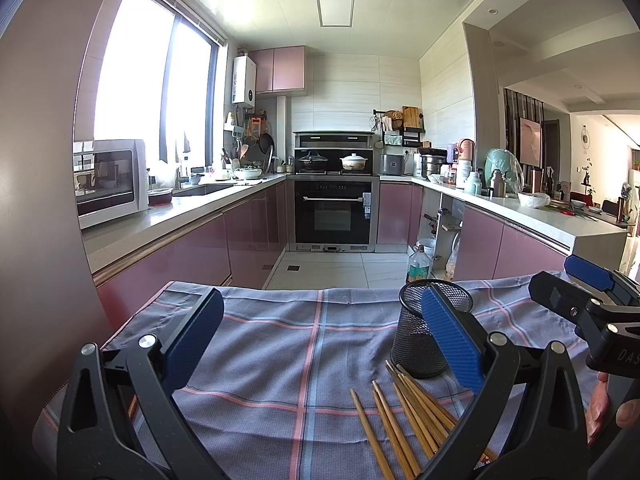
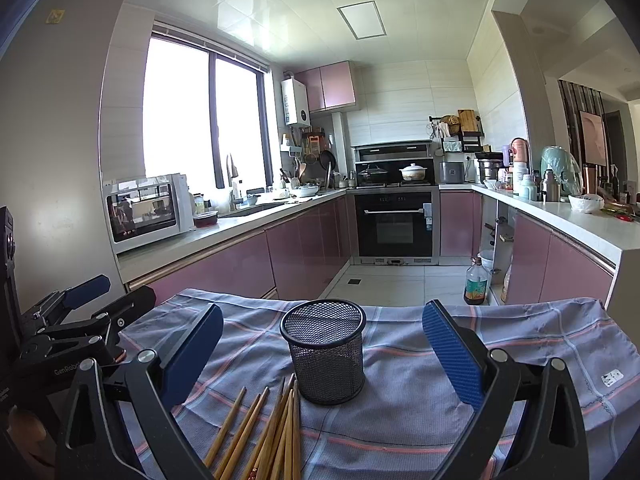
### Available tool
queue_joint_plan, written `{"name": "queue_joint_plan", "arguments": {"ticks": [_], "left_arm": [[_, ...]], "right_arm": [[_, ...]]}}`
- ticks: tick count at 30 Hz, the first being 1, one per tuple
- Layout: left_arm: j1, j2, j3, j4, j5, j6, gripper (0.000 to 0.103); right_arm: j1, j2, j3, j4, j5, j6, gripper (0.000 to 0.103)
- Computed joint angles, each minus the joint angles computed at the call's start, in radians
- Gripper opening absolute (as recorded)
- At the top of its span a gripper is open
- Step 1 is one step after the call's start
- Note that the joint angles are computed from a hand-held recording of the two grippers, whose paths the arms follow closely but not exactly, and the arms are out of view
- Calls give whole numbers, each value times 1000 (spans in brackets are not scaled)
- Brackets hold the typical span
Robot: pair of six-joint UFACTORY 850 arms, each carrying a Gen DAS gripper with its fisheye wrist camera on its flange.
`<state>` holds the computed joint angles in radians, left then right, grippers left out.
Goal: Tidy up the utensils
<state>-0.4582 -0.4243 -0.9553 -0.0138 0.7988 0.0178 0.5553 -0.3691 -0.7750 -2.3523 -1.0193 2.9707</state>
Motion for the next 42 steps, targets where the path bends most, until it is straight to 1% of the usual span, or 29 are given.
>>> {"name": "queue_joint_plan", "arguments": {"ticks": [31, 33, 42], "left_arm": [[-1, 5, 2, -1, -3, 3, 97], [-8, -8, -3, -7, 2, 5, 97], [-12, -6, -2, -12, -1, 8, 97]], "right_arm": [[-7, 1, -2, -13, 7, 10, 96], [-9, 4, 1, -19, 8, 15, 96], [-10, 4, 0, -19, 12, 14, 96]]}}
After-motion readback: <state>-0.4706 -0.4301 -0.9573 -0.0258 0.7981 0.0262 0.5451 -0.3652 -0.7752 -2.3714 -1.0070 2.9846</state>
